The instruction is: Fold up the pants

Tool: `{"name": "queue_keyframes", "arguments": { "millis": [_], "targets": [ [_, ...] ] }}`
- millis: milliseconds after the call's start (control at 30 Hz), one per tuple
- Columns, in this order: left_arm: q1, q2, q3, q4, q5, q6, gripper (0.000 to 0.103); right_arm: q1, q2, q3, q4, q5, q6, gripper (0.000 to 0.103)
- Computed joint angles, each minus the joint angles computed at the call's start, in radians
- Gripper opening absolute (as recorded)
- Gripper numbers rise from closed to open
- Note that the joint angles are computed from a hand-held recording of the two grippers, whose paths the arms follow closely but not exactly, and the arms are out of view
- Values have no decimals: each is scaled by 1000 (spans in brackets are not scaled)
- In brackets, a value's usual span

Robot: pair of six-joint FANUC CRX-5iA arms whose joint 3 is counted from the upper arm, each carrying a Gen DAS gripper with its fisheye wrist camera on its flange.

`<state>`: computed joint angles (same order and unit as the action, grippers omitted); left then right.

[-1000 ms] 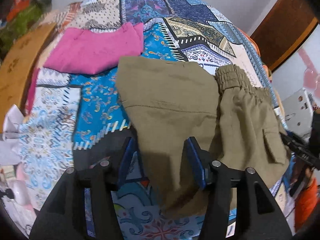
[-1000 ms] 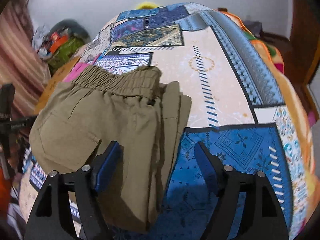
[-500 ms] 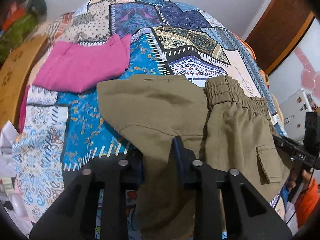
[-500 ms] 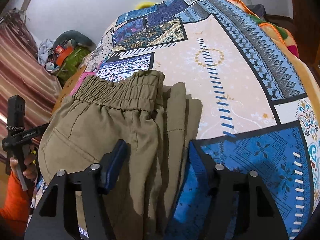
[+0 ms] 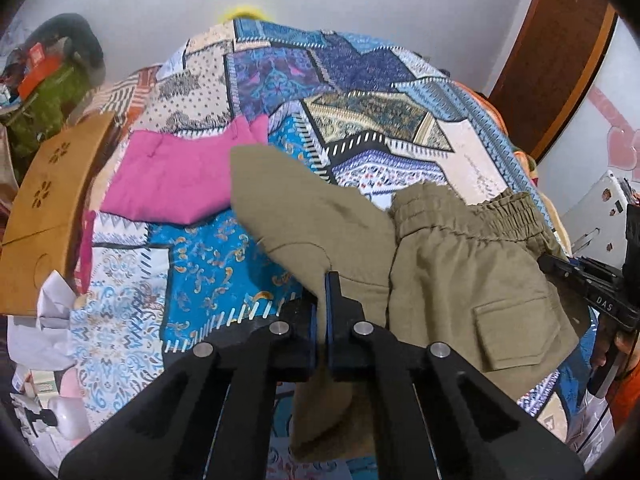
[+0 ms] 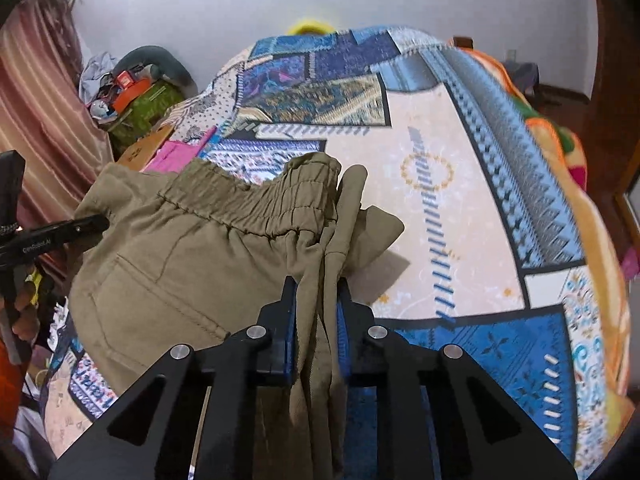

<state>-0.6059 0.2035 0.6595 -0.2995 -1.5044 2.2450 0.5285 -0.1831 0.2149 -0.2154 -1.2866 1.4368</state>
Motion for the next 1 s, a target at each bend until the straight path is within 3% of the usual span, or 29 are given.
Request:
{"name": "queue_keyframes", "arguments": {
  "millis": [333,567,1000],
  "targets": [
    [-61,-7,120,-139,-73,-27,3,74,-5,64,67,33,10,14],
    [-45,-34,161,-209,-91,-58,3,111,65,175,79,75,0,14],
    [154,-161,-45,-143,33,-93,3,188,252,341,86,115,8,14]
  ]
}}
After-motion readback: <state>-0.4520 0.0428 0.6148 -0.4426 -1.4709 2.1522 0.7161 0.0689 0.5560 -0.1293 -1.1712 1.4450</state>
